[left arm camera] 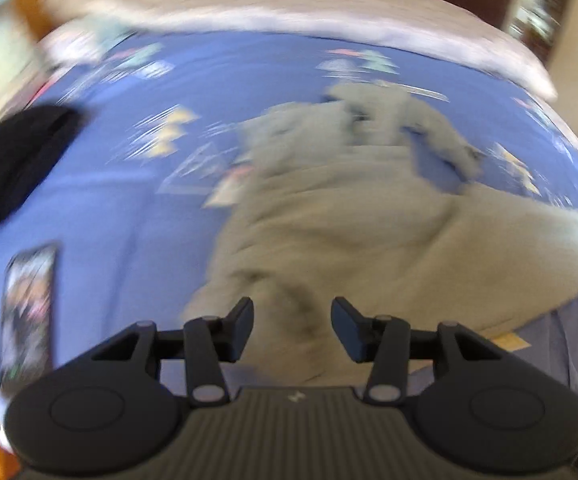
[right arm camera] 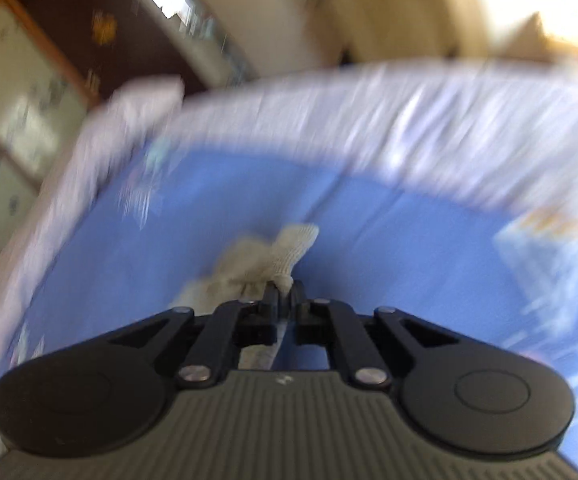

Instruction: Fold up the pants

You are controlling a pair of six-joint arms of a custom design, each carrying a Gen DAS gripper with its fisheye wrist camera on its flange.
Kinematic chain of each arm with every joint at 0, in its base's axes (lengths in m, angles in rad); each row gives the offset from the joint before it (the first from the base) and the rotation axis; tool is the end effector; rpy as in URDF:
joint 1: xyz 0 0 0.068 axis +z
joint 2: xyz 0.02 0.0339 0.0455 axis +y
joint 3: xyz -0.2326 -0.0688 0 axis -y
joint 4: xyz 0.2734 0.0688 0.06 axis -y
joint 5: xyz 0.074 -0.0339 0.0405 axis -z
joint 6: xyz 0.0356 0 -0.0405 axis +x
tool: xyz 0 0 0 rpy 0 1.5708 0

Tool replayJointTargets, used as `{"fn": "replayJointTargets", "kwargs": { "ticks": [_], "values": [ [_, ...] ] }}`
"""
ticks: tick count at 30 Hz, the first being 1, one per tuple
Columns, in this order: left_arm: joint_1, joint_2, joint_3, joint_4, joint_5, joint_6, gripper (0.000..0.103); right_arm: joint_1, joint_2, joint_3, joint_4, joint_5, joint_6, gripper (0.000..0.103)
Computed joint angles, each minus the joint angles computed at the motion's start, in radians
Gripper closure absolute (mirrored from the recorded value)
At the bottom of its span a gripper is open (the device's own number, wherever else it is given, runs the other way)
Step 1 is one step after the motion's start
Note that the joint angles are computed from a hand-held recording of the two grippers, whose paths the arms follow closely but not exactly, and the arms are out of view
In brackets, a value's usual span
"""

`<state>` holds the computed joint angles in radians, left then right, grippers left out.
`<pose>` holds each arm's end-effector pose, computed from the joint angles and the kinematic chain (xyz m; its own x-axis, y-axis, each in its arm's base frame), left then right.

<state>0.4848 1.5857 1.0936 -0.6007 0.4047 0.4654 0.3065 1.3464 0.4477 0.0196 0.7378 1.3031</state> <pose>0.3090 0.1469 0.1750 -0.8224 0.0331 -0.5680 0.1129 0.9879 -0.1060 0.2450 0.0524 0.0864 -0.0150 0.7437 -0.6683 0.7573 0.4449 0.4781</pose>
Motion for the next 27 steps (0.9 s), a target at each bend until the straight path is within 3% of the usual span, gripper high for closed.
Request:
{"fn": "replayJointTargets", "kwargs": {
  "ticks": [2, 5, 8, 10, 11, 14, 16, 18, 20, 22, 24, 25, 27],
  "values": [
    [0.062, 0.052, 0.043, -0.031, 0.026, -0.019, 0.05, 0.043, -0.028, 0.047, -0.248, 0.111, 0.135, 0.091],
    [0.105, 0.14, 0.099, -0.058, 0.047, -0.073, 0.046, 0.078, -0.053, 0.083, -0.493, 0.096, 0.321, 0.066],
    [0.106, 0.196, 0.11, -0.048, 0.083, -0.126, 0.028, 0.245, -0.032, 0.143, -0.7, 0.188, 0.527, 0.063],
    [0.097, 0.218, 0.101, -0.027, 0.105, -0.148, 0.027, 0.388, 0.075, 0.242, -0.854, 0.227, 0.684, 0.061],
    [0.089, 0.235, 0.101, -0.018, 0.112, -0.163, 0.027, 0.432, 0.132, 0.295, -0.865, 0.227, 0.698, 0.06],
    [0.073, 0.278, 0.097, 0.019, 0.132, -0.221, 0.025, 0.534, 0.244, 0.387, -0.721, 0.2, 0.567, 0.06],
    [0.057, 0.264, 0.069, 0.067, 0.136, -0.257, 0.03, 0.595, 0.352, 0.482, -0.658, 0.187, 0.491, 0.06],
    [0.039, 0.26, 0.062, 0.082, 0.134, -0.278, 0.07, 0.634, 0.455, 0.594, -0.604, 0.185, 0.391, 0.06],
    [0.019, 0.236, 0.03, 0.113, 0.101, -0.277, 0.086, 0.661, 0.537, 0.705, -0.549, 0.172, 0.263, 0.06],
    [0.004, 0.142, -0.082, 0.214, 0.057, -0.247, 0.089, 0.667, 0.618, 0.818, -0.483, 0.138, 0.105, 0.06],
    [-0.02, -0.018, -0.261, 0.382, -0.007, -0.186, 0.089, 0.669, 0.689, 0.922, -0.439, 0.099, -0.019, 0.06],
    [-0.033, -0.117, -0.377, 0.497, -0.043, -0.146, 0.089, 0.663, 0.71, 0.953, -0.414, 0.073, -0.071, 0.061],
    [-0.037, -0.217, -0.496, 0.609, -0.066, -0.101, 0.084, 0.65, 0.737, 0.984, -0.375, 0.021, -0.145, 0.06]
  ]
}}
